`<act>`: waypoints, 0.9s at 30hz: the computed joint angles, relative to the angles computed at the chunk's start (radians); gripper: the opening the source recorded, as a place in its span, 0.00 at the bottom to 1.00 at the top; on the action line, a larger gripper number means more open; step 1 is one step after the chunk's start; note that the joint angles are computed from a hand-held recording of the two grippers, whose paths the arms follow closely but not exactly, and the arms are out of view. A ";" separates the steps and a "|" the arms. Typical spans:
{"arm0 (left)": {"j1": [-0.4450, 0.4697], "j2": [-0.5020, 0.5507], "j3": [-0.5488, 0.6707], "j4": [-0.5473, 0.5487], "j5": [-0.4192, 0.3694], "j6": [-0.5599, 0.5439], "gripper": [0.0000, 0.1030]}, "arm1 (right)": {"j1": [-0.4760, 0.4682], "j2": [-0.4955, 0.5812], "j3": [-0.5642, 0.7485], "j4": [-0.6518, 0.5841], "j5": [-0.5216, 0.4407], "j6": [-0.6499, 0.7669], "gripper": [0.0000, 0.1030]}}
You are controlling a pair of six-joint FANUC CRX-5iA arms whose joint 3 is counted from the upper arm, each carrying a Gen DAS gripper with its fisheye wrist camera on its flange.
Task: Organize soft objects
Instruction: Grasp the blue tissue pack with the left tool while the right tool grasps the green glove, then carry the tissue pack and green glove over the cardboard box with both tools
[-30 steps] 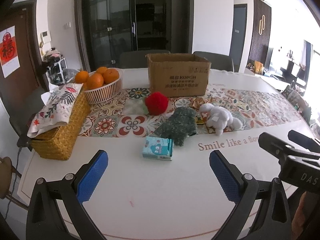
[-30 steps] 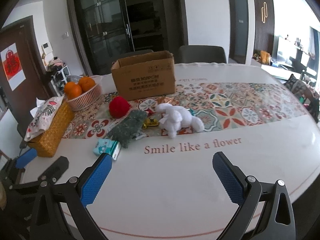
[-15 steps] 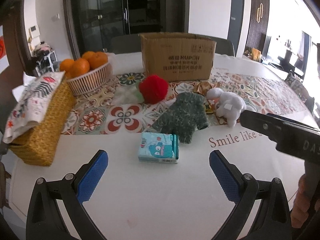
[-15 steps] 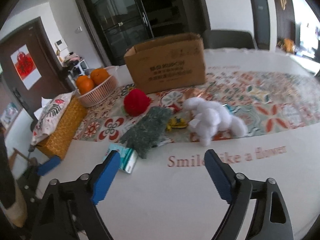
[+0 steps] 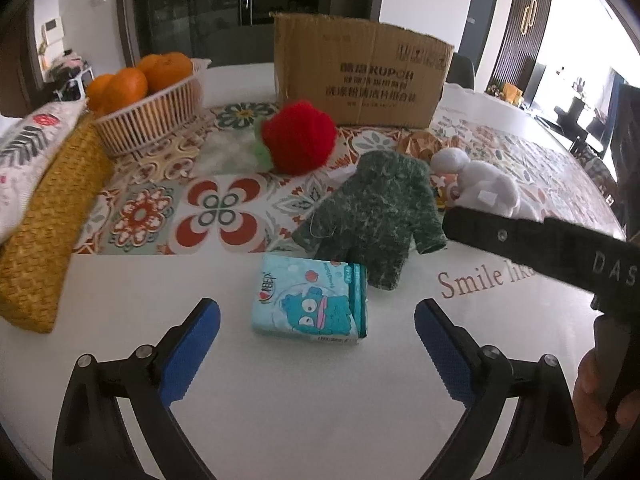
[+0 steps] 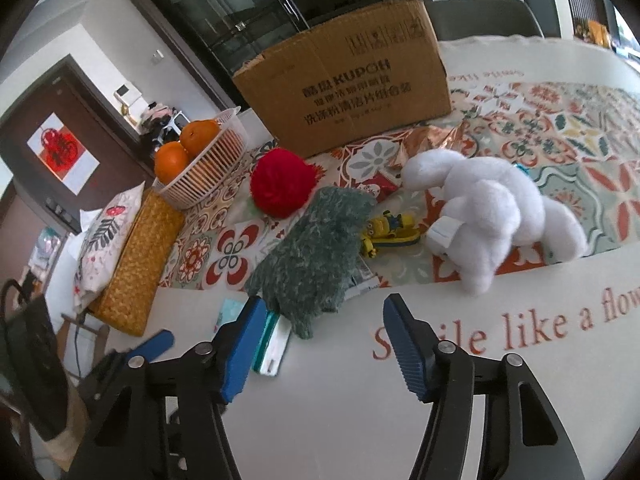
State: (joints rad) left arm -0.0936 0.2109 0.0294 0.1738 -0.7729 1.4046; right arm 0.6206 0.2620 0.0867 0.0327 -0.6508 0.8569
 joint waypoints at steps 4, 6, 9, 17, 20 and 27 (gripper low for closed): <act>-0.002 0.034 0.033 -0.011 -0.011 0.014 0.94 | -0.017 0.032 0.034 -0.047 0.002 0.021 0.60; 0.002 0.052 0.048 -0.005 -0.021 0.014 0.92 | -0.025 0.047 0.053 -0.068 -0.004 0.034 0.60; 0.007 0.070 0.060 0.013 -0.034 0.013 0.88 | -0.032 0.067 0.075 -0.092 -0.003 0.046 0.60; 0.011 0.110 0.085 0.043 -0.067 -0.027 0.71 | -0.067 0.133 0.161 -0.194 -0.027 0.107 0.55; 0.018 0.115 0.084 0.068 -0.072 -0.038 0.70 | -0.078 0.158 0.197 -0.242 -0.048 0.133 0.49; 0.032 0.107 0.069 0.105 -0.071 -0.065 0.69 | -0.074 0.187 0.236 -0.240 -0.070 0.129 0.26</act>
State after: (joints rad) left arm -0.0612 0.3180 0.0985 0.2785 -0.8443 1.3395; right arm 0.5465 0.4488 0.3223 -0.2069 -0.7204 0.9859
